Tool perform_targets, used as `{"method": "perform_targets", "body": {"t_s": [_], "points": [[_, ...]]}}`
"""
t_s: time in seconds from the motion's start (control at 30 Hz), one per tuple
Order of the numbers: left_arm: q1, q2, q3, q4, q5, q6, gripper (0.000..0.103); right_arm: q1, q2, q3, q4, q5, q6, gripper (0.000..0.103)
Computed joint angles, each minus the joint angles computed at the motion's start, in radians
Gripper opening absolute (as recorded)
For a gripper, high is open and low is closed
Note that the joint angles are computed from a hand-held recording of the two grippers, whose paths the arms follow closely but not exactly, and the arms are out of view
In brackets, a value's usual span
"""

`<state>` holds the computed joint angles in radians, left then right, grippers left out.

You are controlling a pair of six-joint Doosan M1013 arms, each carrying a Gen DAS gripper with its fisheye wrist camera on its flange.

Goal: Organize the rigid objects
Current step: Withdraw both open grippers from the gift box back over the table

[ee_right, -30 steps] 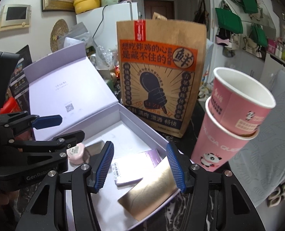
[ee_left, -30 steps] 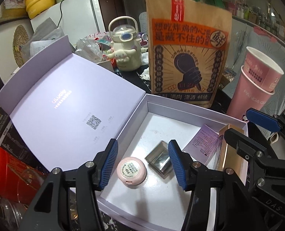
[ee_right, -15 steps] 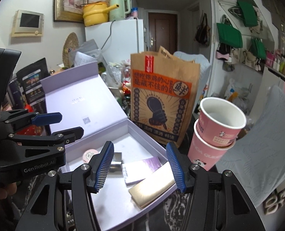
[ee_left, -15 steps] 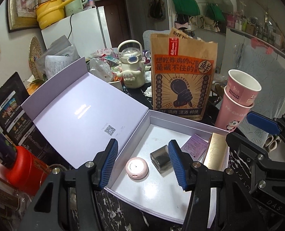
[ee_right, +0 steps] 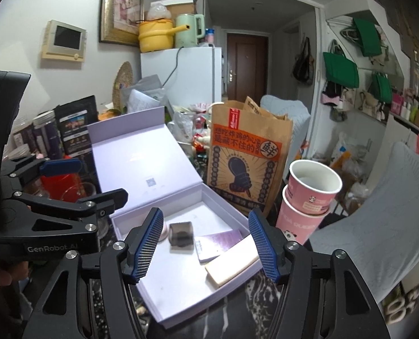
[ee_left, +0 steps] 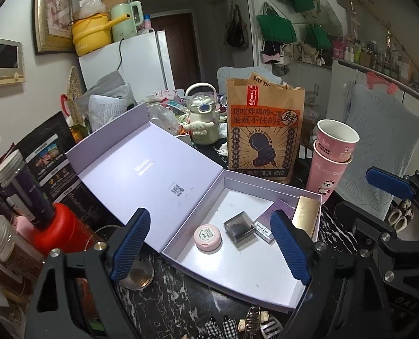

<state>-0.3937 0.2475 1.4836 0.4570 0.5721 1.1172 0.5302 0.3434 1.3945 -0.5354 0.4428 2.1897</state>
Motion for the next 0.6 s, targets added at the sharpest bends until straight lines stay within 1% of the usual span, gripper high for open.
{"method": "perform_targets", "body": {"t_s": [0.13, 0.2, 0.37, 0.47, 0.6], "points": [[-0.006, -0.026, 0.031, 0.022, -0.002, -0.024, 0.088, 0.011, -0.027, 0.033, -0.042, -0.020, 0.032, 0.066], [-0.011, -0.039, 0.049, 0.034, 0.000, -0.034, 0.088, 0.016, -0.039, 0.050, -0.055, -0.030, 0.044, 0.070], [-0.021, -0.068, 0.088, 0.049, 0.004, -0.060, 0.088, 0.027, -0.069, 0.090, -0.034, -0.056, 0.020, 0.071], [-0.027, -0.082, 0.108, 0.051, 0.005, -0.077, 0.088, 0.035, -0.086, 0.115, -0.060, -0.068, 0.046, 0.073], [-0.033, -0.106, 0.144, 0.071, -0.005, -0.116, 0.088, 0.043, -0.105, 0.142, -0.065, -0.075, 0.055, 0.074]]}}
